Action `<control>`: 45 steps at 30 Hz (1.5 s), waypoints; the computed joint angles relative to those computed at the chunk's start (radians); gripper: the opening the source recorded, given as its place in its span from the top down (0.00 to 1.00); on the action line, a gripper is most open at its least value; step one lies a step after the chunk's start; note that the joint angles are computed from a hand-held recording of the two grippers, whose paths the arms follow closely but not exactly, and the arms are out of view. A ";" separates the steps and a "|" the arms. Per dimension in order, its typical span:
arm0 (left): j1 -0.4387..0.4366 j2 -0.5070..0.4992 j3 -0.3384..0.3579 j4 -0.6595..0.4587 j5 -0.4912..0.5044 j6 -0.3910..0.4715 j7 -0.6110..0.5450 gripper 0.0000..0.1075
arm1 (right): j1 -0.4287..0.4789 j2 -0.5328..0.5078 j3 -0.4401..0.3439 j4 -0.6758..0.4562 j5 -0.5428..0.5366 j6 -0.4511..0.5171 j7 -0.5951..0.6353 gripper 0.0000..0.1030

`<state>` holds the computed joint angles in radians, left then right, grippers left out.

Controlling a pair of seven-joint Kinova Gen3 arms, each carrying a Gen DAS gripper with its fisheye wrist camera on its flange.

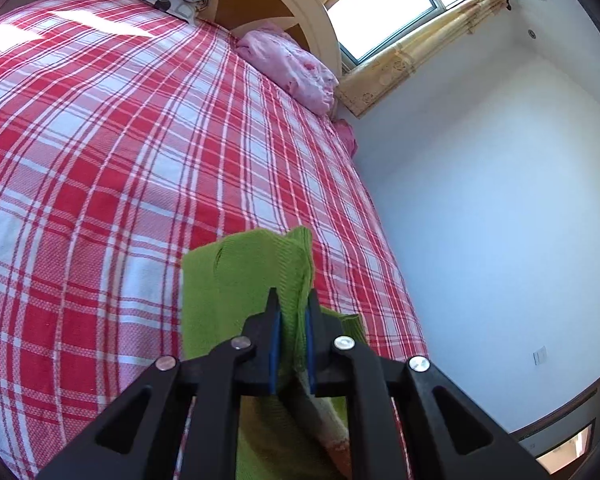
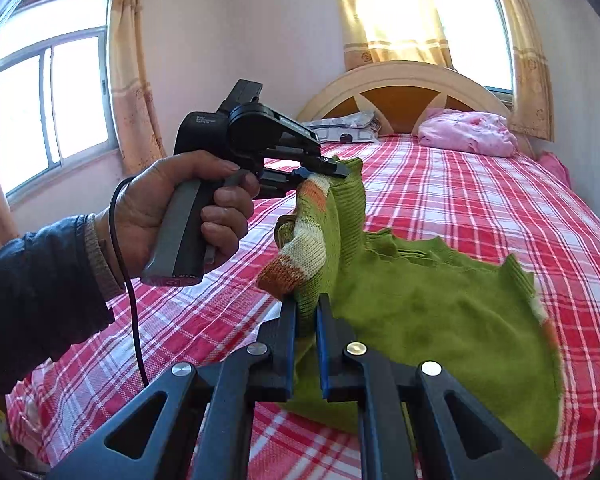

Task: Fold small clothes
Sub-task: 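Lift the side edge with both tools and fold it over the sweater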

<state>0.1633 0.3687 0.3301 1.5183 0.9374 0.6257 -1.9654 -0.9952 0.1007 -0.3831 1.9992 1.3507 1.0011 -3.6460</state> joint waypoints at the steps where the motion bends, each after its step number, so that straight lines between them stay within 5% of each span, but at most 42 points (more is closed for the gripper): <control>1: 0.016 0.004 -0.002 -0.009 -0.013 -0.006 0.012 0.90 | 0.002 -0.013 0.001 0.012 -0.004 -0.002 -0.008 0.92; 12: 0.177 0.116 0.005 -0.186 -0.228 -0.007 0.202 0.90 | 0.081 -0.149 -0.044 0.173 -0.052 -0.038 -0.141 0.92; 26: 0.344 0.259 0.009 -0.397 -0.443 0.074 0.361 0.90 | 0.230 -0.331 -0.112 0.335 -0.200 -0.189 -0.194 0.92; 32: 0.420 0.307 -0.022 -0.475 -0.527 0.113 0.422 0.90 | 0.313 -0.382 -0.147 0.427 -0.202 -0.296 -0.335 0.92; 45: 0.510 0.280 -0.043 -0.453 -0.661 0.067 0.429 0.84 | 0.396 -0.415 -0.196 0.512 -0.178 -0.398 -0.455 0.92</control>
